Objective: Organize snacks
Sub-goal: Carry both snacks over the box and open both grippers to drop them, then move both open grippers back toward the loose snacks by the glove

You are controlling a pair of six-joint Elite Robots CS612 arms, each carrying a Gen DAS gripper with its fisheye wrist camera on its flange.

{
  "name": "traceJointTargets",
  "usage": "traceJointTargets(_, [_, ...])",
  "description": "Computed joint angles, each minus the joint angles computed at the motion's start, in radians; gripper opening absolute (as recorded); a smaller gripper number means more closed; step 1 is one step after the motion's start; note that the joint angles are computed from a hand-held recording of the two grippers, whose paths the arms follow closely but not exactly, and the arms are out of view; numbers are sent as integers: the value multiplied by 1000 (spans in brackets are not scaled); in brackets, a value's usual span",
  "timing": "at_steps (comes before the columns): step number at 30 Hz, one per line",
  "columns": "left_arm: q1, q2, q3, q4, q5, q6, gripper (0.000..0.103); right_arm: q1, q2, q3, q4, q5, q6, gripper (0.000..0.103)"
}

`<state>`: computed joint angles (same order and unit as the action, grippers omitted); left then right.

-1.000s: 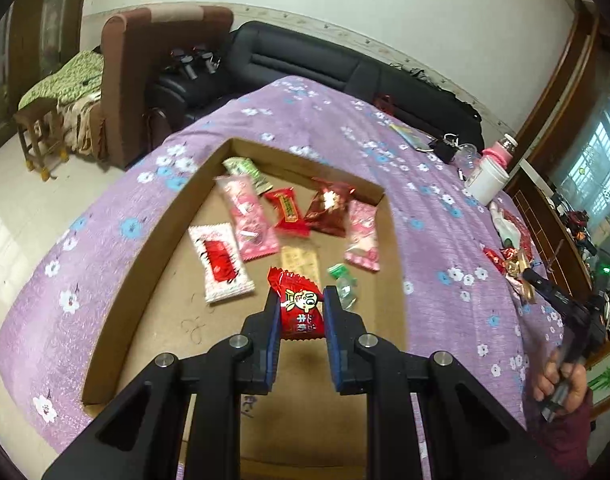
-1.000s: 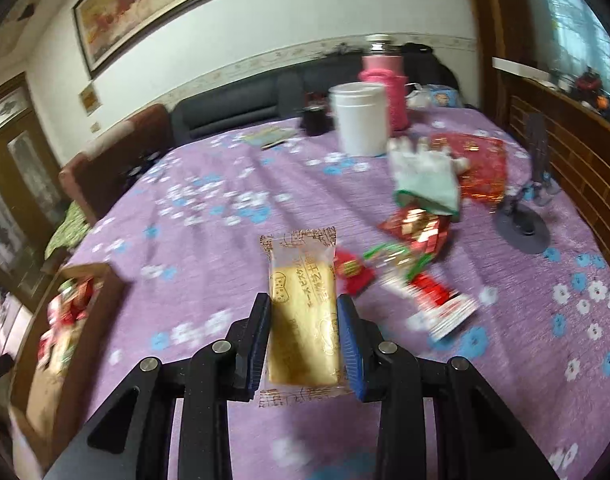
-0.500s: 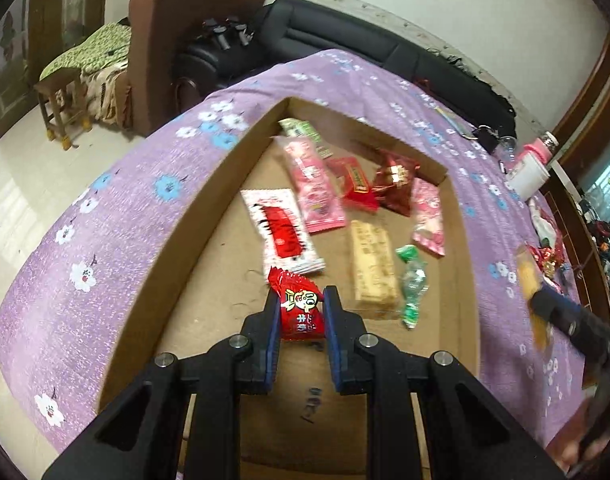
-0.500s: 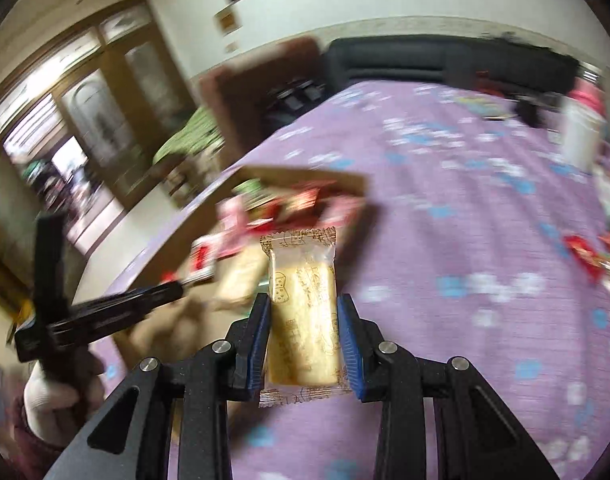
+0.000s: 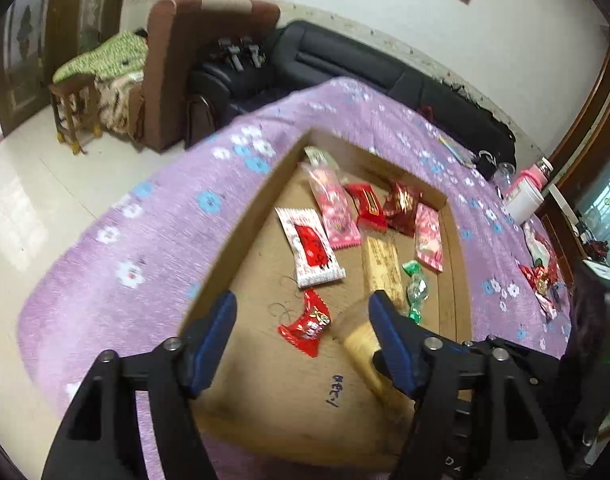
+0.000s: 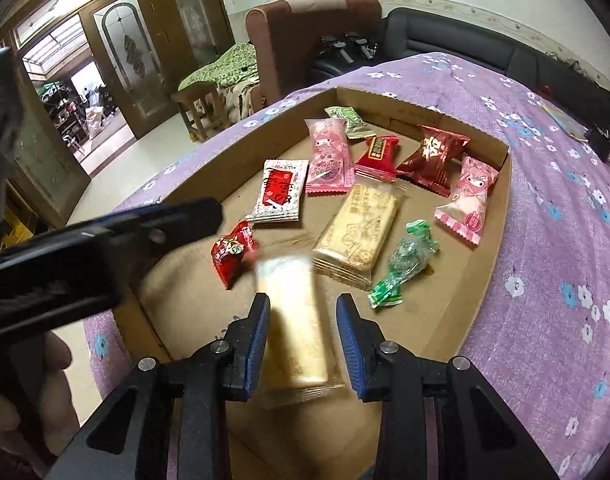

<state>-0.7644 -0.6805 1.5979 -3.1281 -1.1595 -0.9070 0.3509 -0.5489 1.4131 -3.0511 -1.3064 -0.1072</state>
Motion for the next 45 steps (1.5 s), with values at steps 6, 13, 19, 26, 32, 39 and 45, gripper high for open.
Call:
traceJointTargets(6, [-39, -20, 0, 91, 161, 33, 70, -4, -23, 56, -124, -30, 27, 58])
traceJointTargets(13, [-76, -20, -31, 224, 304, 70, 70, -40, -55, 142, -249, -16, 154, 62])
traceJointTargets(19, [-98, -10, -70, 284, 337, 120, 71, -67, -73, 202, -322, -28, 221, 67])
traceJointTargets(26, [-119, 7, -120, 323, 348, 185, 72, -96, -80, 244, -359, -22, 265, 67])
traceJointTargets(32, [-130, 23, -159, 343, 348, 236, 73, -118, -89, 273, -394, -23, 282, 70])
traceJointTargets(39, [-135, 43, -202, 350, 305, 286, 73, -143, -95, 300, -425, -32, 294, 71])
traceJointTargets(45, [-135, 57, -228, 322, 224, 318, 73, -166, -104, 323, -438, -62, 301, 71])
